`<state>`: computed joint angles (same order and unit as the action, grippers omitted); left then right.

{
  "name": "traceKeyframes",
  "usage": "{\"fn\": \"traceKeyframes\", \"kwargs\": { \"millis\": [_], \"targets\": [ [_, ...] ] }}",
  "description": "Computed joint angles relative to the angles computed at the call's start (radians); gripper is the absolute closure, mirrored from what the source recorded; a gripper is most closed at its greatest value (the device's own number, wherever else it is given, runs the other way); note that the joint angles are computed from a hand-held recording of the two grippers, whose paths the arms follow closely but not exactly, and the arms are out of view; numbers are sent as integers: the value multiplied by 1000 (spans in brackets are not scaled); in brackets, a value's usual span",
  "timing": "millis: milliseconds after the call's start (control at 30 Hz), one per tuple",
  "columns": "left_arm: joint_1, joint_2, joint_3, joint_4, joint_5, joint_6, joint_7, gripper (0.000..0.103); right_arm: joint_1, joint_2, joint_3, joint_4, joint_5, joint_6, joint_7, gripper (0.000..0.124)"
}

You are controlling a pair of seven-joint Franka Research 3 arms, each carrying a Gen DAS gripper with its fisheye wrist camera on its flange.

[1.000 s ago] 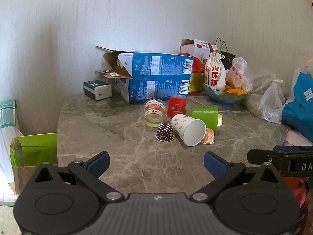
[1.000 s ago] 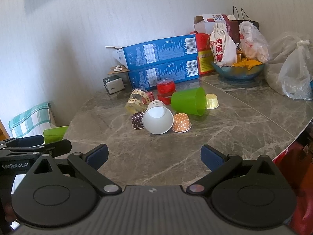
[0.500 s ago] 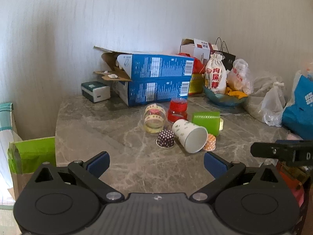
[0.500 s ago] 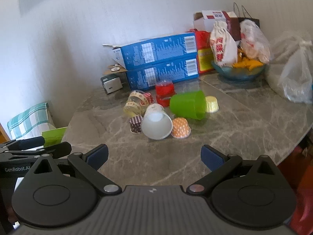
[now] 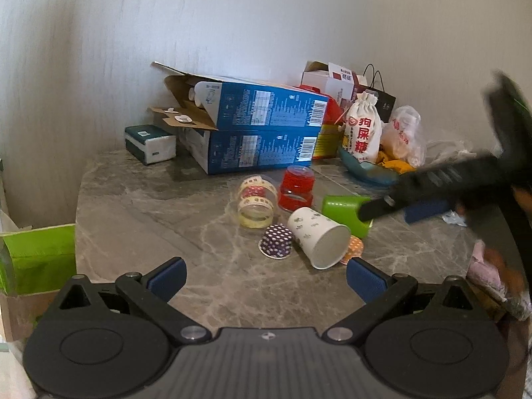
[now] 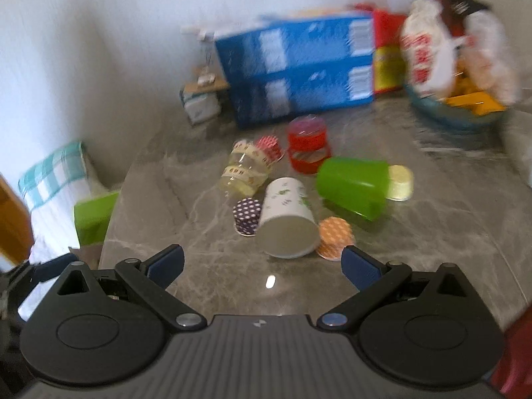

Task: Flip cup upright
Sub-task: 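Move the right gripper to the white leaf-print paper cup and grasp it, then lift the white cup with the right gripper toward the left gripper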

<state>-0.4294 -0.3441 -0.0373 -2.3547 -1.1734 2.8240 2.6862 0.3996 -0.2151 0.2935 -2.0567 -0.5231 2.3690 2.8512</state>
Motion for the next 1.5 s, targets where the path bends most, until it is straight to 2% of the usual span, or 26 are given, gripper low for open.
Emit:
{"fn": "traceKeyframes", "kwargs": {
  "millis": [133,267,367,500,667,933,1067,1267,1500],
  "targets": [
    [11,37,4,28,-7,5,9,0,3,122,-61,156,110,-101,-196,24],
    [40,81,-11,61,15,8,-4,0,8,236,-126,273,310,-174,-376,34],
    [60,117,-21,88,23,4,-19,0,12,291,-152,318,407,-213,-465,42],
    [90,154,-41,110,31,-2,-42,0,19,344,-173,360,461,-245,-528,47],
    [99,158,-55,113,-79,0,52,0,26,389,-191,414,484,-297,-570,55],
    [121,163,-79,117,-60,-9,43,0,31,403,-204,444,490,-320,-614,57],
    [126,168,-80,124,-50,-23,36,0,45,401,-204,459,449,-347,-620,58],
    [120,128,-77,101,-108,-19,99,0,55,342,-189,421,422,-331,-643,58],
    [107,56,-49,33,-114,-4,128,0,87,311,-145,396,406,-338,-829,58]
  ]
}}
